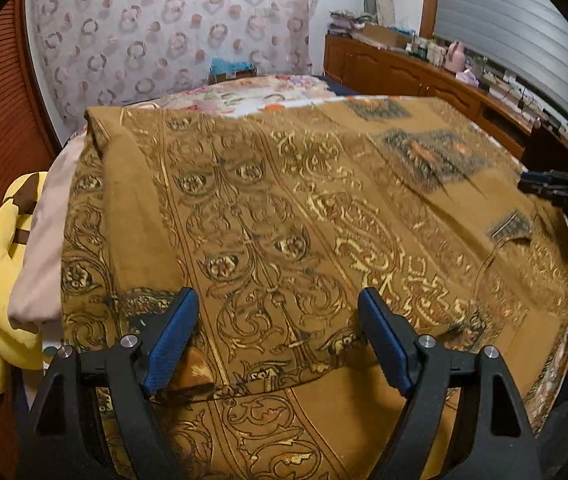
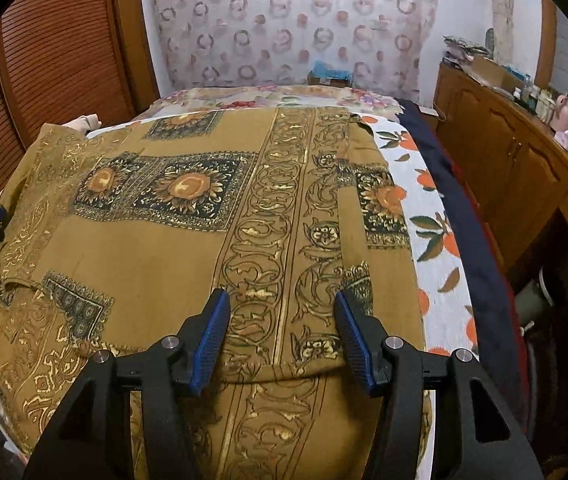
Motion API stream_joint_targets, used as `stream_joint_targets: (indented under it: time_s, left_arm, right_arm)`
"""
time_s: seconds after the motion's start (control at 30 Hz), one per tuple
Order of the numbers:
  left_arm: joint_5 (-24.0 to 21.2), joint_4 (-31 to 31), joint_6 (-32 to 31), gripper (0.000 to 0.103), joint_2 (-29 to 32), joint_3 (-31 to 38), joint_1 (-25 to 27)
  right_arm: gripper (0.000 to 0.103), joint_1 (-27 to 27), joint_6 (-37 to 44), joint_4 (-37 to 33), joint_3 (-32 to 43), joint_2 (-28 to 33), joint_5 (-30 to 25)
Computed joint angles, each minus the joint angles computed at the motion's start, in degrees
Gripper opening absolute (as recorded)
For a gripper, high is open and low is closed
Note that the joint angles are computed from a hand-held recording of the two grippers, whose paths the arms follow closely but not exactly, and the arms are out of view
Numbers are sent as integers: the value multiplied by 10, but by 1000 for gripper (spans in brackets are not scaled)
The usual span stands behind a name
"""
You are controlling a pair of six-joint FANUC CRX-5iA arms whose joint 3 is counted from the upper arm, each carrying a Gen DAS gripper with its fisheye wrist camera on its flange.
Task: Fold small clothes
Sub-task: 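Lay the lifted shirt flat and release it with both grippers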
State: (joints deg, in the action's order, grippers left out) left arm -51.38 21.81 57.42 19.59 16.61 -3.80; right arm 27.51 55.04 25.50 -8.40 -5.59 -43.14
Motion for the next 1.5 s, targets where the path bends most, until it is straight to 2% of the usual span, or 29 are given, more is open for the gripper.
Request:
stream_joint_targets:
  time_s: [0.13,0.2,0.37,0.53,0.63,0.77,0.83,1.4,1.5]
  left_arm:
    - [-9,-17,14,82,6,5,-3]
    - [0,-25,14,83,2,0,-6]
    - [-5,-27,19,85,4,4,-5]
    - [-7,-29,21,88,4,5,-5]
    - [-6,-29,20,88,4,5,-5]
    - [-7,-29,21,88,5,6,-6]
    - [-20,-34,23,103,10,15,-7]
    - [-19,-41,28,103,11,18,-8]
    - [3,-39,30,89,-4,-4,-6]
  right_arm:
    - [56,1,-9,12,-3,3,0]
    - [56,2,-13,18,-8,2,2]
    - [56,0,-29,33,-8,26,20]
    - [56,-3,-67,62,-20,18,28]
    - [56,-10,-89,73,-20,16,15]
    - [56,-15,-67,44,-6,25,-3]
    - [55,-12,-64,50,-14,22,4]
    - [53,-8,-52,57,-21,17,6]
    - [53,-9,-50,56,-21,17,6]
